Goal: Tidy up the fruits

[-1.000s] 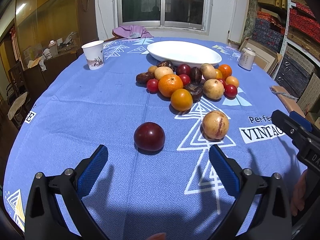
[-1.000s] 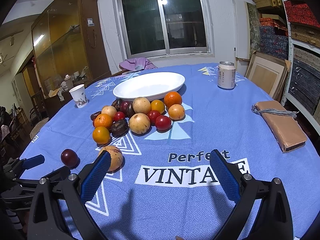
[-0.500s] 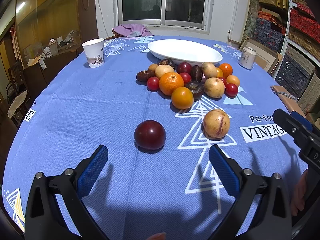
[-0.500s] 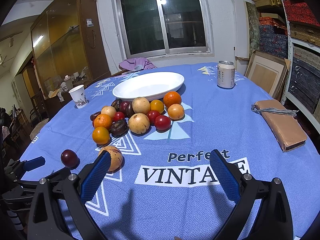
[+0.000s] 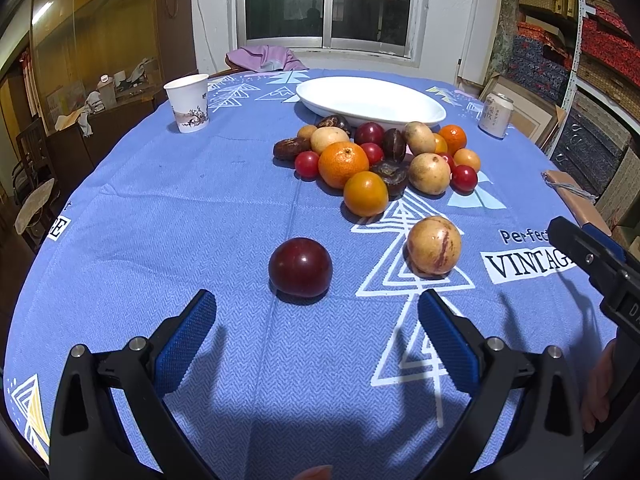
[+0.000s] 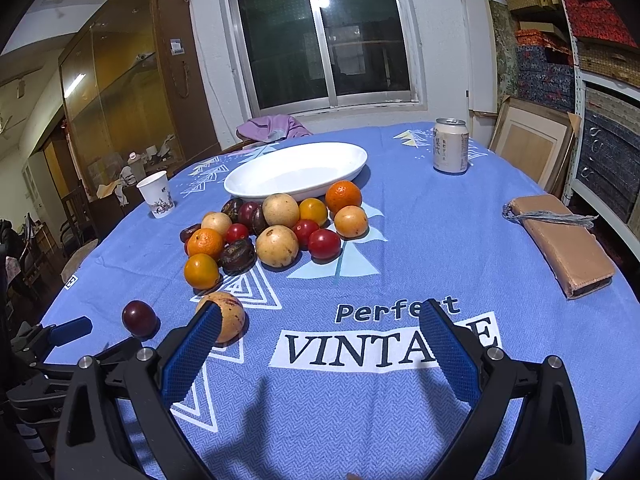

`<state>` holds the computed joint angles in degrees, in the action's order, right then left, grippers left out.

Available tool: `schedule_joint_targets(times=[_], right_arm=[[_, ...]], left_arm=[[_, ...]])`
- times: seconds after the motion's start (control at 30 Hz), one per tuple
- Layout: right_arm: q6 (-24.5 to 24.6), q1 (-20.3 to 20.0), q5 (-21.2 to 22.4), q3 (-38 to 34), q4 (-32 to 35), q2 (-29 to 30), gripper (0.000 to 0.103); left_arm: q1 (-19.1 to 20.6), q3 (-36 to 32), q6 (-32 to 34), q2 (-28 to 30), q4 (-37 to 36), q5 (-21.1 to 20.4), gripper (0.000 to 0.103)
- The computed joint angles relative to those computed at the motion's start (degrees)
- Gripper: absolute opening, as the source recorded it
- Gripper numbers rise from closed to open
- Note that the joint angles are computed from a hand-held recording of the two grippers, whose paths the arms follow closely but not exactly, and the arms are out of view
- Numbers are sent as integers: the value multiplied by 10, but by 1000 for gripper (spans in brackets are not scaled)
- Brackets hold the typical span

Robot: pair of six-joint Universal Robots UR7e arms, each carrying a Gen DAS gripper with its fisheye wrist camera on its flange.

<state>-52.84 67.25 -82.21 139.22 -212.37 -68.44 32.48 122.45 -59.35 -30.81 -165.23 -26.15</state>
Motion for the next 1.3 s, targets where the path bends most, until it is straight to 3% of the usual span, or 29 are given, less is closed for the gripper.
schedule_joint_targets(times=[0.47,0.73,0.97,1.13,1.3], right_arm=[[-3,0,2,1,6,-1,100],[-40,1,16,-4,107,-25,100],[-92,40,-41,-27,206,-27,99],[-86,80,-95,-64,260,-7,68],[-101,105,-125,-88,273,26,68]], left_arm=[[3,-1,0,-3,4,-9,99],[17,23,58,-20,-39,-22,99],[31,19,119,-46,5,-11,99],[66,-8,186,-42,-32,-41,98],[90,-31,225,-25,-54,-58,98]])
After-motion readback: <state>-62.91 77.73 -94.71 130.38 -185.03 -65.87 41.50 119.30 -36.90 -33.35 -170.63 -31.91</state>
